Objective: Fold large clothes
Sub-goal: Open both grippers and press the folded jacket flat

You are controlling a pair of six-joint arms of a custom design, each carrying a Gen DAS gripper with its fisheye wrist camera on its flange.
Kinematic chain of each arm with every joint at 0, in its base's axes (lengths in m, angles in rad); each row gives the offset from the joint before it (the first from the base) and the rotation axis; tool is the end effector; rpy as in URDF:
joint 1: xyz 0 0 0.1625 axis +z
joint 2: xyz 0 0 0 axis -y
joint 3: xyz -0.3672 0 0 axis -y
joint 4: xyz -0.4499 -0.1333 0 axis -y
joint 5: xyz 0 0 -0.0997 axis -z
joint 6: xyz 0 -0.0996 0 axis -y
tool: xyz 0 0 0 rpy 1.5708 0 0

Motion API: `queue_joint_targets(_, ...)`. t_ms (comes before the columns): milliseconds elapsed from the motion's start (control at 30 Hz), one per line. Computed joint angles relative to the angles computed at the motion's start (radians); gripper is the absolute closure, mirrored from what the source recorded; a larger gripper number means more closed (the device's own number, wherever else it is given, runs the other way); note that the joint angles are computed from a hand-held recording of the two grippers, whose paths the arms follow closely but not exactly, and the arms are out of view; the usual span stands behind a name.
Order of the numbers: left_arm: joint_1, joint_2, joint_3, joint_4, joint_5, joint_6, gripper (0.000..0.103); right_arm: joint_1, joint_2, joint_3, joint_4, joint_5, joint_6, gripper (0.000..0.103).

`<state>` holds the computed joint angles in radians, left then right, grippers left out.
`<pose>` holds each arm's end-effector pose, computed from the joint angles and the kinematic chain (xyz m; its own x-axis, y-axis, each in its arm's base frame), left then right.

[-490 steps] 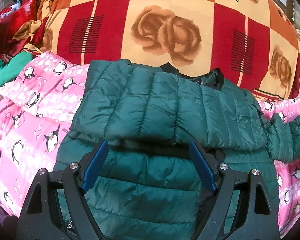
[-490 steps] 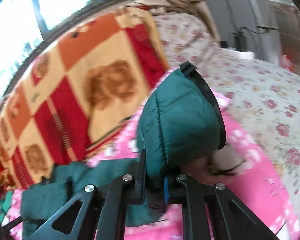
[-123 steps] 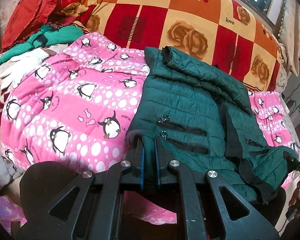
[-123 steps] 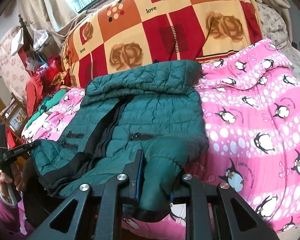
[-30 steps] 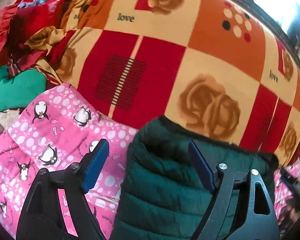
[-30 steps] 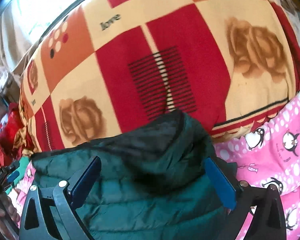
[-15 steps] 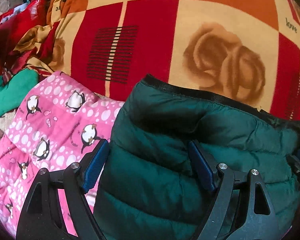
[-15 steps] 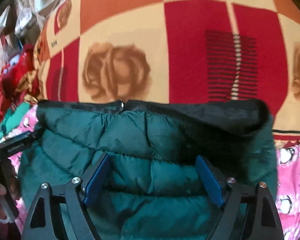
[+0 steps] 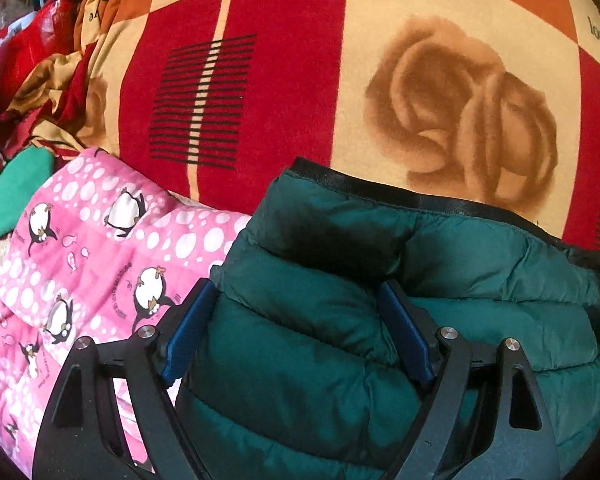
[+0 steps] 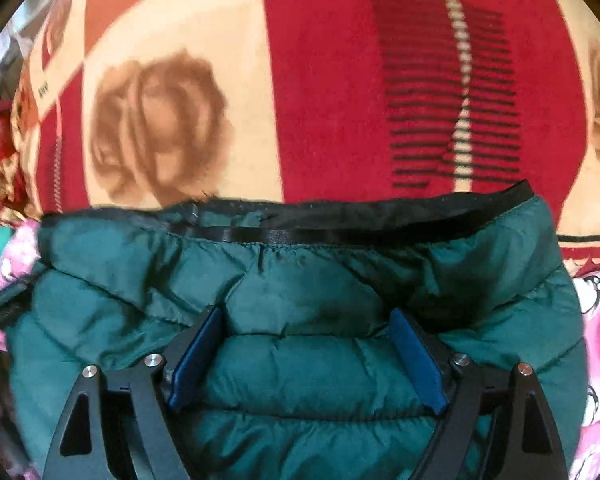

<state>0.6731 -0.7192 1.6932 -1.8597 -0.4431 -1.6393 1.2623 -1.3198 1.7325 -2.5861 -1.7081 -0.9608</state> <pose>-0.3137 -0.5357 -0.0639 -0.6163 -0.5290 -0.5834 0.1378 0.6569 -0.7412 -0.0807 -0.6474 0.3130 -0.7322 -0.4288 0.5292 -0.6110 0.7568 -0.2323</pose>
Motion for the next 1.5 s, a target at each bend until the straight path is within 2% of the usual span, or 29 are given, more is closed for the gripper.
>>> queue_joint_targets(67,0.001,-0.005,0.010,-0.029,-0.004,0.013,0.019,-0.013,-0.037,0.007,0.009,0.061,0.003,0.020)
queue_joint_targets(133,0.002,-0.002,0.008,-0.031,-0.004,0.013,0.018,-0.022,-0.048,0.000,-0.018,0.065,0.007,0.020)
queue_joint_targets(233,0.004,-0.001,0.008,-0.043,-0.007,0.018,0.016,-0.037,-0.015,-0.052,-0.031,0.030,0.037,0.020)
queue_joint_targets(367,0.014,-0.001,0.030,-0.144,-0.015,0.068,0.014,-0.065,0.049,-0.114,-0.014,-0.001,0.086,0.019)
queue_joint_targets(500,0.016,0.004,0.023,-0.116,-0.010,0.049,0.013,-0.060,0.072,-0.110,-0.052,-0.026,0.073,0.016)
queue_joint_targets(600,0.015,0.003,0.027,-0.129,-0.011,0.058,0.013,-0.049,0.058,-0.114,-0.014,-0.040,0.078,0.016)
queue_joint_targets(767,0.015,0.003,0.028,-0.130,-0.010,0.055,0.012,-0.063,-0.070,-0.018,0.003,0.078,0.086,0.016)
queue_joint_targets(833,0.015,0.003,0.028,-0.134,-0.010,0.057,0.012,-0.073,-0.098,0.009,-0.005,0.076,0.062,0.016)
queue_joint_targets(900,0.014,0.002,0.030,-0.134,-0.009,0.054,0.012,-0.080,-0.099,0.033,-0.056,0.050,0.048,0.016)
queue_joint_targets(967,0.013,-0.001,0.035,-0.141,-0.010,0.055,0.012,-0.105,-0.087,0.029,-0.054,0.069,0.056,0.014)
queue_joint_targets(1067,0.010,-0.016,0.052,-0.159,-0.025,0.057,0.012,-0.132,-0.054,0.004,-0.037,0.098,0.062,0.005)
queue_joint_targets(1167,-0.013,-0.053,0.096,-0.200,-0.046,0.045,0.012,-0.117,-0.041,-0.019,0.008,0.056,0.071,0.002)
queue_joint_targets(1267,-0.049,-0.081,0.120,-0.156,-0.046,0.001,0.012,-0.092,-0.050,-0.024,0.039,0.004,0.075,0.002)
queue_joint_targets(1400,-0.103,-0.114,0.156,-0.105,-0.050,-0.042,0.012,-0.109,-0.142,0.031,0.073,0.104,0.075,0.002)
queue_joint_targets(1500,-0.134,-0.138,0.191,-0.108,-0.061,-0.065,0.012,-0.116,-0.182,0.059,0.108,0.120,0.071,0.002)
